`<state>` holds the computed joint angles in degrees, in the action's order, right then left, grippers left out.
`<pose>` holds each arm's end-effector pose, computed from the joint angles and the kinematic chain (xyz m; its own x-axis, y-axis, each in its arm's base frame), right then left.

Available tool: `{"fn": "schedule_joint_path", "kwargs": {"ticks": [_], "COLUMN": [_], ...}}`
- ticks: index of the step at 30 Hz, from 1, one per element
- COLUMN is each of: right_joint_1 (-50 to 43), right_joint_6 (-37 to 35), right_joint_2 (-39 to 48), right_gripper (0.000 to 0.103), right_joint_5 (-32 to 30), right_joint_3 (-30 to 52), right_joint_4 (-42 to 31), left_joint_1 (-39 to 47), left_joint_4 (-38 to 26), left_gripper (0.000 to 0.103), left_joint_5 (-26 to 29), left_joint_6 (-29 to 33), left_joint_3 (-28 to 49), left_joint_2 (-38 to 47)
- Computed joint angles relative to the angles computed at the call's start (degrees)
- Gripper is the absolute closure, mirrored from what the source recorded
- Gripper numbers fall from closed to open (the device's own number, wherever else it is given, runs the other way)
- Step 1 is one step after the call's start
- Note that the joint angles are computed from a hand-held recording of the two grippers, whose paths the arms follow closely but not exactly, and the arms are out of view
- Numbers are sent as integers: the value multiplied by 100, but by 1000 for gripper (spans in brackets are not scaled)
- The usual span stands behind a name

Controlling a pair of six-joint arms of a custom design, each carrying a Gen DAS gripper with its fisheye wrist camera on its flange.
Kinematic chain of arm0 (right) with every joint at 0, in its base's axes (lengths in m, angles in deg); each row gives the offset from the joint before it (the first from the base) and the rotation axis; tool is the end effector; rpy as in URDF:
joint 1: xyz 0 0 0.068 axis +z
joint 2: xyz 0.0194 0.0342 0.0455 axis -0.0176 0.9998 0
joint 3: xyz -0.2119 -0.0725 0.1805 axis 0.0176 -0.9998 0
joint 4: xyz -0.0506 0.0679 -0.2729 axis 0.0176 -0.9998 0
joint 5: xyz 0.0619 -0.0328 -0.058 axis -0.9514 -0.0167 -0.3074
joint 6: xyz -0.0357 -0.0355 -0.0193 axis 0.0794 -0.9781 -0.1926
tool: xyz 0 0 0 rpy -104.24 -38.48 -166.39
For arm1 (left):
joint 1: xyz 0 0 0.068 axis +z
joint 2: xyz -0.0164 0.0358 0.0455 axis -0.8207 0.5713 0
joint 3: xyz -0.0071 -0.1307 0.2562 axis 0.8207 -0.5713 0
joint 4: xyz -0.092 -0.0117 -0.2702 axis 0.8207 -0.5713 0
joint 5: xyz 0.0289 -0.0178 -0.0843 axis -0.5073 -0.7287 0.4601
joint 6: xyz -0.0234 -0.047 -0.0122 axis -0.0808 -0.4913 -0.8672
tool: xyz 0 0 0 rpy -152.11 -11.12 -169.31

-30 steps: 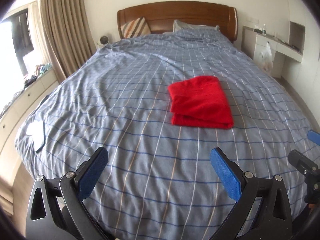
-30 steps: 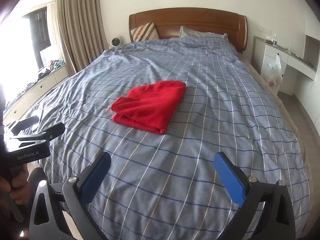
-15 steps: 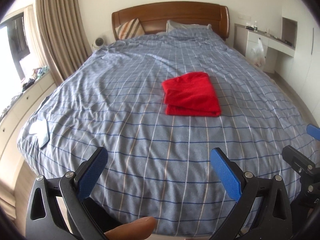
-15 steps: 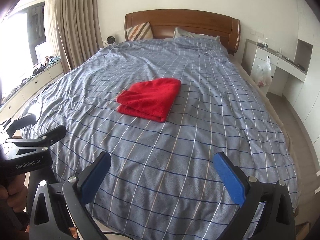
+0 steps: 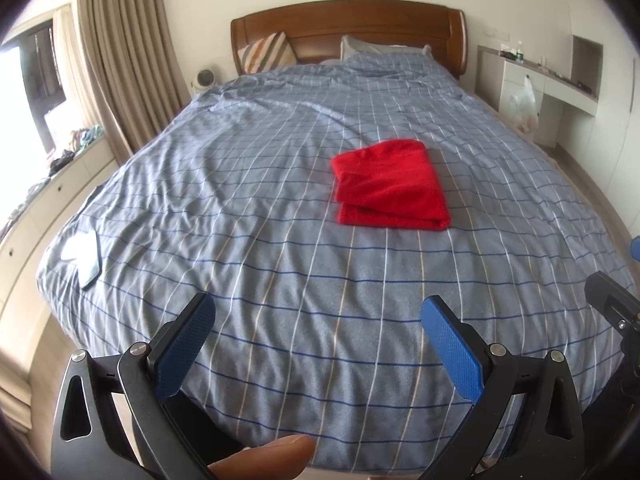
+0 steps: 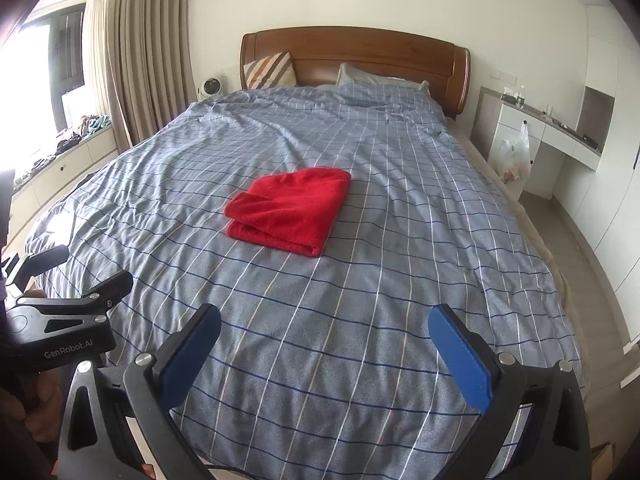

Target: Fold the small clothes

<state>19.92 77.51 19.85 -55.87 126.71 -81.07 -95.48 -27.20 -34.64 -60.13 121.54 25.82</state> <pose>0.2199 0.0695 0.3102 -0.6636 0.0831 -0.7435 0.1512 0.9882 -0.0245 0.2959 -0.2335 0.2771 -0.6622 0.2397 -0.7100 0.2417 0.9652 0.1004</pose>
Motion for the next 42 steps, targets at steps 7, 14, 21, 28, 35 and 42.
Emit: {"fn": "schedule_joint_path", "kwargs": {"ticks": [7, 14, 21, 28, 35, 42], "right_joint_1": [-55, -46, -43, -73, -165, -190], "right_joint_6": [42, 36, 36, 43, 51, 49], "right_joint_2": [25, 76, 135, 171, 121, 114], "right_gripper": [1, 1, 1, 1, 1, 1], "right_joint_5": [-111, -94, -32, -5, -37, -62], "right_joint_3": [78, 209, 318, 364, 288, 267], "right_joint_4": [-92, -128, -173, -210, -185, -173], "left_joint_1": [-63, -83, -41, -12, -15, -32], "left_joint_4": [-88, -26, -112, -126, 33, 10], "left_gripper": [0, 0, 0, 0, 0, 0], "left_joint_5": [94, 134, 128, 268, 526, 479], "left_joint_6": [-7, 101, -51, -52, -43, -68], "left_joint_3": [80, 118, 247, 305, 164, 195], "left_joint_2": [-11, -118, -34, 8, -99, -46]}}
